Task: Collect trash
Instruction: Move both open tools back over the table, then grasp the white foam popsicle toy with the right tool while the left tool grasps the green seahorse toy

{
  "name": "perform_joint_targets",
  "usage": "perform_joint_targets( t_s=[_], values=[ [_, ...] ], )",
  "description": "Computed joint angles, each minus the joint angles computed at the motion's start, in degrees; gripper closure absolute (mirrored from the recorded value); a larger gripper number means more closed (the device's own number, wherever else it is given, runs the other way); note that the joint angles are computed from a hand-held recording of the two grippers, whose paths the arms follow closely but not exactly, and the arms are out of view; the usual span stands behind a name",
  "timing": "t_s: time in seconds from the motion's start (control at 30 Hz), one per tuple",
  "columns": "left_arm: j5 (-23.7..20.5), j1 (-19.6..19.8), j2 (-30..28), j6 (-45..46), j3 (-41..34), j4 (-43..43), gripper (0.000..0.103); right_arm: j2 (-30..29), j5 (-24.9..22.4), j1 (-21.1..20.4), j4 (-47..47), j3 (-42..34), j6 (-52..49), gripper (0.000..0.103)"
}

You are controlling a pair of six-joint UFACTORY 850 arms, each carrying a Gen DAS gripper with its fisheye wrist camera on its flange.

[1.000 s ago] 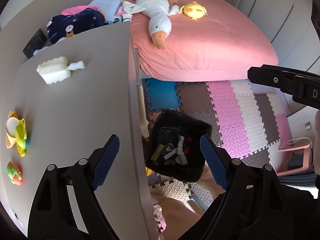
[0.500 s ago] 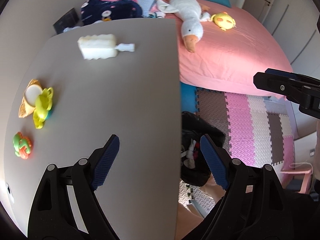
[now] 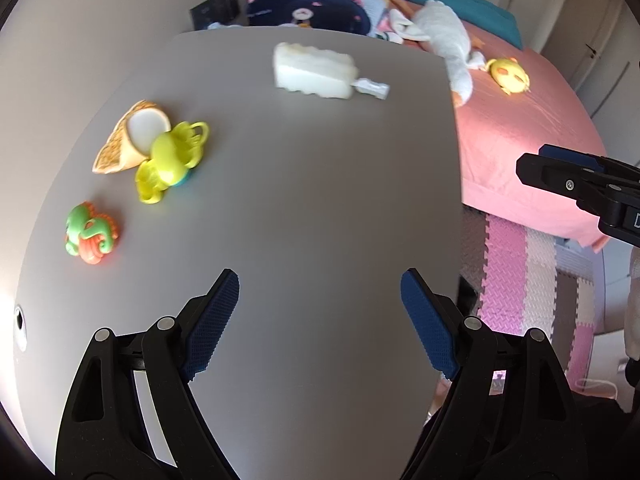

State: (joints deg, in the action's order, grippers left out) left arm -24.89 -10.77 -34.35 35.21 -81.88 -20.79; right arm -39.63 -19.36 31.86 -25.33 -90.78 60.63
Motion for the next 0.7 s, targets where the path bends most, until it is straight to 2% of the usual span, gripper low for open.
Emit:
perform_joint_targets(
  t_s=[0.1,0.3,0.7],
  values=[
    [0.32,1.02,-0.19,-2.80,-0.41,1.25,0.023,-2.21,-0.74,-0.16,3.71,-3.36,-5.62,0.043],
    [1.17,3.22,-1.06,-8.69,-1.86,3.92,0.023,-6.54,-3.62,-0.27,5.59,-10.51,-11.32,0.033],
    [0.25,6.00,-4.85,-18.34,-7.34,9.94,0.023,-15.43,-8.51,-1.22,12.15,-25.61,-23.83,0.032]
  ],
)
